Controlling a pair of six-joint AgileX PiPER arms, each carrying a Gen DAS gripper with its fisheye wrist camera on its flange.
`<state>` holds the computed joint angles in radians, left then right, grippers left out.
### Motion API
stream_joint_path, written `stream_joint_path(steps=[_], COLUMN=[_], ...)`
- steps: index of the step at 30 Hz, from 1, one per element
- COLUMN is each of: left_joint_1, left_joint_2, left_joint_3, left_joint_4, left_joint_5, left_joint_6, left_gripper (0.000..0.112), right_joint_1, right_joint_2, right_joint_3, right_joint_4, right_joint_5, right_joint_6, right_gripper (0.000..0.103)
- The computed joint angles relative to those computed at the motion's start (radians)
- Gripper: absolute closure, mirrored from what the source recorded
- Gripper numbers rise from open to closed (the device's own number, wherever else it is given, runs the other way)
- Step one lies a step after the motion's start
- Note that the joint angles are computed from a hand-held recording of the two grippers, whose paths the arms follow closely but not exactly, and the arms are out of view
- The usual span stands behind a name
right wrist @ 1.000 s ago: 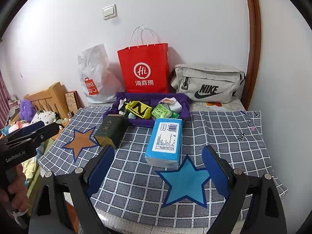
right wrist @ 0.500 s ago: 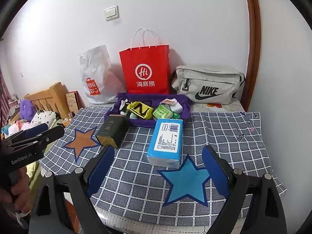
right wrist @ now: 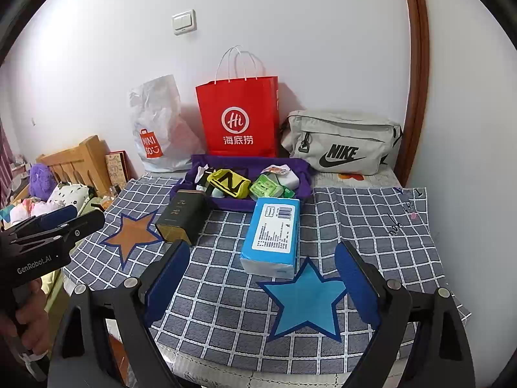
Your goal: Organize soft objects
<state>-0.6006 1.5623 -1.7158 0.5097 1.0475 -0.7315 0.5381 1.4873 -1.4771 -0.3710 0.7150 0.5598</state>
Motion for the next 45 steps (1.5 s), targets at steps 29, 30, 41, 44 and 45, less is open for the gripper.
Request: stream_joint_path(steps=[29,30,41,44,45], left_joint_1=[-0.012,-0.013,-0.009,-0.009,-0.010], left_joint_2=[-0.009,-0.006,0.004,0.003,0.002], left_joint_3=[0.006,0.001,-0.024,-0.023,-0.021], left_joint_4=[0.011,0.011,-0.004,0.000,0.001], left_joint_5=[0.006,0.008,0.019,0.022,0.021], left_joint_6=[0.000,0.003,0.021,0.017,0.015], left_gripper=[0.038,0.038,0.038,0.038,0.038], right_joint_1=[0.008,0.009,0.012,0.010,0.011], right_joint_2=[-0.013,-0.013,-0.018,-0.021,-0.021], right_joint_3=[0.007,0.005,0.003,0.005,0.003], right_joint_4=[-0.006,-0.009,-0.012,-0.012,-0.012], right_joint_5=[0.000,0.004,0.011,0.011,0.012], right_joint_6=[0.010,0.012,0.016,0.018,0.018], right_gripper=[0.013,0.013,0.013,0.013,0.013])
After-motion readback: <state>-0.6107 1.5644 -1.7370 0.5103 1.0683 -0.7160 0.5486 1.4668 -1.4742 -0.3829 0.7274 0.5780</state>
